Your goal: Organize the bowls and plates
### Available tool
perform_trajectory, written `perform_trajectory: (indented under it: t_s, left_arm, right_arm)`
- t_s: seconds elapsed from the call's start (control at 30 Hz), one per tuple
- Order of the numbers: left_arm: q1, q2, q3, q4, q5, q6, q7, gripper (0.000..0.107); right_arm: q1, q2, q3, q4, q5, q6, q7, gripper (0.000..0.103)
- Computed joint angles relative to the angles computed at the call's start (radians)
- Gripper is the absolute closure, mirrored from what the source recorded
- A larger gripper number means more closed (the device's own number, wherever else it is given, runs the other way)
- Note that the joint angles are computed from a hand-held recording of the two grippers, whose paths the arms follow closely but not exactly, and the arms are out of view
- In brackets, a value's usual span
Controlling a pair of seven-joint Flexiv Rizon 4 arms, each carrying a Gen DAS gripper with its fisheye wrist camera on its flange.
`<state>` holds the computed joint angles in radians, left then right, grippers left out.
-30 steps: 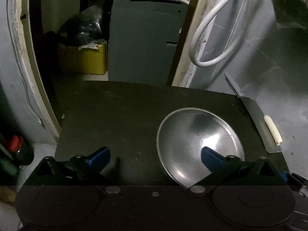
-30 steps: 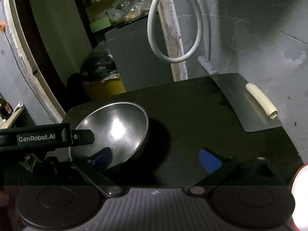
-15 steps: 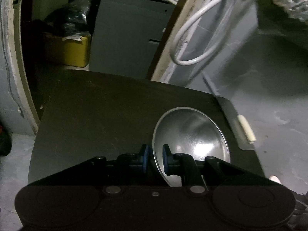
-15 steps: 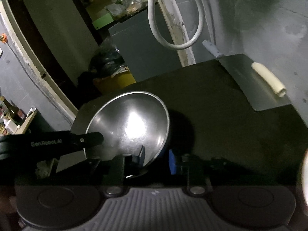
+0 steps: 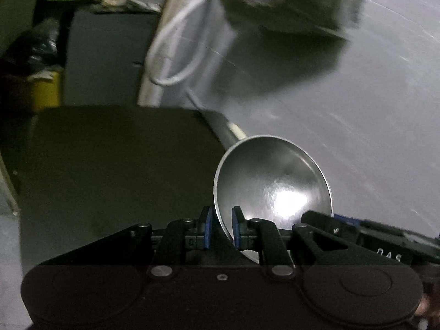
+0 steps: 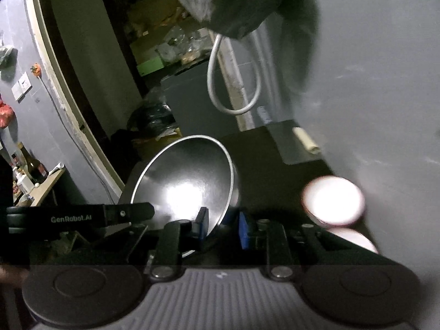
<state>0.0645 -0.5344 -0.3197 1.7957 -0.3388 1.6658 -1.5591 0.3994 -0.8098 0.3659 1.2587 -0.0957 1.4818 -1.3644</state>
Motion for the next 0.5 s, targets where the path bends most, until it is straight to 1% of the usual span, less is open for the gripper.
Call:
perform_trajectory:
  t_s: [0.13,0.27,0.33,0.43,0.5]
  left_arm:
    - [0.155,0.051,-0.227,0.125,0.017,0.006,0.061,0.091]
    - [0.31,0.079,-0.427,0.234,0.013,-0.028,0.109,0.092]
    - [0.371,0.093,-0.504,0.286,0.004,-0.045,0.127,0.092]
    - [0.475,0.11,-0.623,0.363,-0.02,-0.077,0.132,0.092]
    - [0.517,0.124,-0.671,0.403,-0.034,-0.1,0.121,0.092]
  right_arm:
    - [0.001,0.159,-0.06,0.24,0.013,0.06,0.043,0.077]
    - [-0.01,0.276,-0.068,0.41,0.006,0.045,0.088,0.077]
    - [-0.024,0.319,-0.051,0.471,0.006,0.026,0.094,0.077]
    - [-0.064,0.358,0.001,0.525,0.023,-0.022,0.067,0.077]
    - [-0.103,0.383,0.051,0.561,0.067,-0.051,0.028,0.077]
